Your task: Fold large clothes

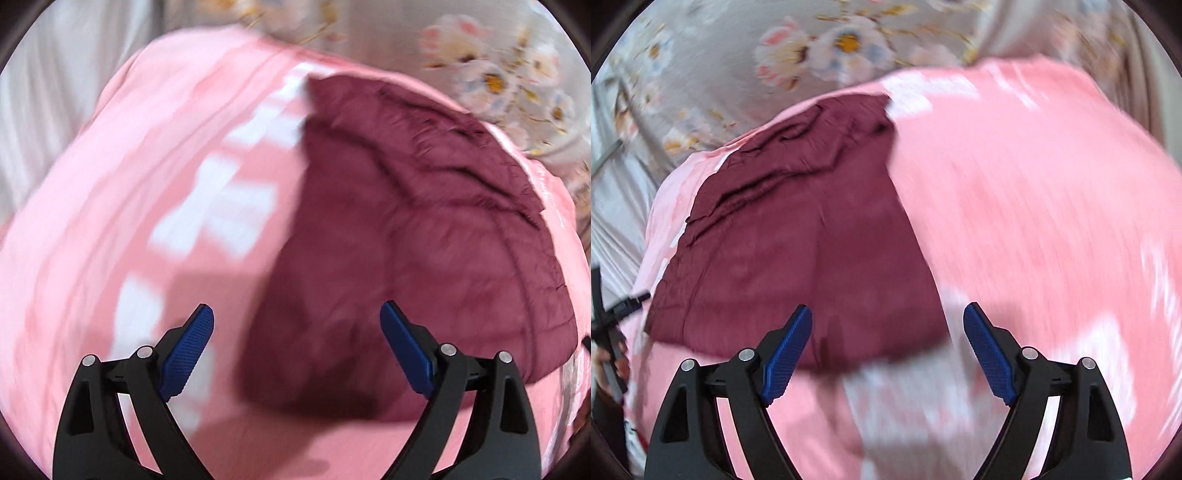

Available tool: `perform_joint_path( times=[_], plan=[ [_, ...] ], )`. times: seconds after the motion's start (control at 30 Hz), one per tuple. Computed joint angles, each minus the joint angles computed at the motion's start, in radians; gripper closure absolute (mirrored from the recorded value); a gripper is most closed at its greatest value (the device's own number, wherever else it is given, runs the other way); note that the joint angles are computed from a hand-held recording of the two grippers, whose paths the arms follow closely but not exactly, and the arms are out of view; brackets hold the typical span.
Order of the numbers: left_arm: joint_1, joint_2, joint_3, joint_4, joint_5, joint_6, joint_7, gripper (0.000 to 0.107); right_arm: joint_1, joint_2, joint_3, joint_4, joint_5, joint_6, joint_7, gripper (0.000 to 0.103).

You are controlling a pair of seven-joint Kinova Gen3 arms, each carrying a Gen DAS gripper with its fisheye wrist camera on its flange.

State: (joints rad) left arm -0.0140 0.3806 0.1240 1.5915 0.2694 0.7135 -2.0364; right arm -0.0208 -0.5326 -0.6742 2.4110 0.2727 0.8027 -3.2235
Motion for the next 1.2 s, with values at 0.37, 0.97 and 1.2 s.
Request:
perform_joint_path(
  times=[0.37,0.97,1.2],
  plan=[
    [-0.089,0.02,0.013,0.029,0.248,0.052,-0.04,0.049,0.157,0.055,-0.214,0.082,0.178,-0.147,-0.429,0.02],
    [0.022,-0.303,-0.516,0.186,0.588,0.505,-0.508,0.103,0.009,-0.217,-0.357,-0.299,-0.04,0.382,-0.196,0.1],
    [-0.3,-0.435,-0.411,0.162,0.675,0.712,-0.541,0.103,0.191,-0.445,-0.317,-0.568,-0.128,0.599,0.073,0.1]
  ],
)
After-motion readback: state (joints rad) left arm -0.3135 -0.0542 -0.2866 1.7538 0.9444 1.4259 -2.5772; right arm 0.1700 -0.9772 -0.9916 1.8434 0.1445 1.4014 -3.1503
